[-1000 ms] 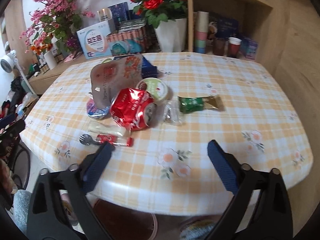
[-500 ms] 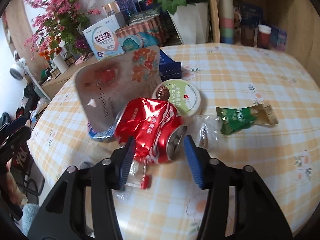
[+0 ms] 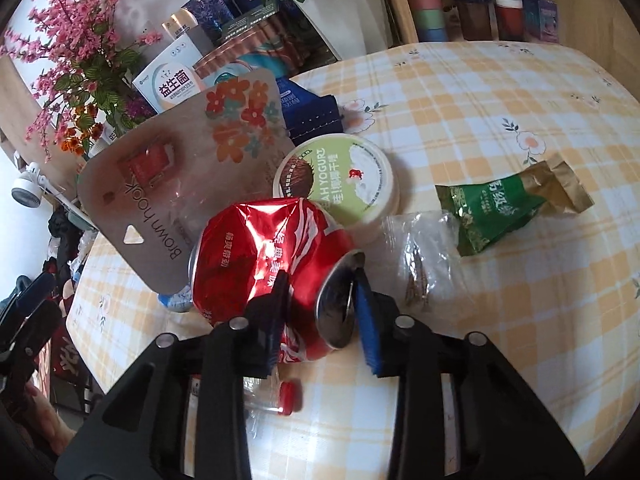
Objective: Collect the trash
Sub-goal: 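Lift the red can with the right tool while the left tool grasps a paper card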
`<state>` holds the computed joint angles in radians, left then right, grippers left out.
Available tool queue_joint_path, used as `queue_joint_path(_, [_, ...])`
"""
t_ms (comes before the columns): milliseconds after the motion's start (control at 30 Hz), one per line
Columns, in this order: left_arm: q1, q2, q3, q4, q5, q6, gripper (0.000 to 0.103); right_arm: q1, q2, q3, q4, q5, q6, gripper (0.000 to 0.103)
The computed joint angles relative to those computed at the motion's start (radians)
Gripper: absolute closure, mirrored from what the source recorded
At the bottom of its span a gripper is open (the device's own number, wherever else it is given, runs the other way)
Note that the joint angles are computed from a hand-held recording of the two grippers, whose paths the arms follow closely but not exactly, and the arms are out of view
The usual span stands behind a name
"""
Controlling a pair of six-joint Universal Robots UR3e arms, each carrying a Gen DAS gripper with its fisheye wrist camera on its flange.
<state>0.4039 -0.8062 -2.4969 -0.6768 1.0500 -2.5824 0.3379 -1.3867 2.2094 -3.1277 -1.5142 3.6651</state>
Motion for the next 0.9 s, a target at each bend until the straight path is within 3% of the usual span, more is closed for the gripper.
queue_joint_path(267, [-0.113,-0.1,0.03,0.092,0.022,-0.056,0.028,0.061,-0.094,0.016,0.08,-0.101,-0.017,0.069])
queue_joint_path(533, [-0.255,-0.219,0.039,0.199,0.065,-0.095,0.031,0.015,-0.129,0.089,0.04,-0.051,-0.032,0.069])
queue_joint_path(700, [-0.31,-0.345,0.059,0.279,0.103,-0.099,0.042,0.011,-0.126,0.074,0.049,-0.044,-0.045,0.069])
queue_joint_path(900, [-0.302,-0.468,0.12,0.307,0.082,-0.119,0.049,0.016,-0.112,0.05,0.065,-0.051,-0.063,0.069])
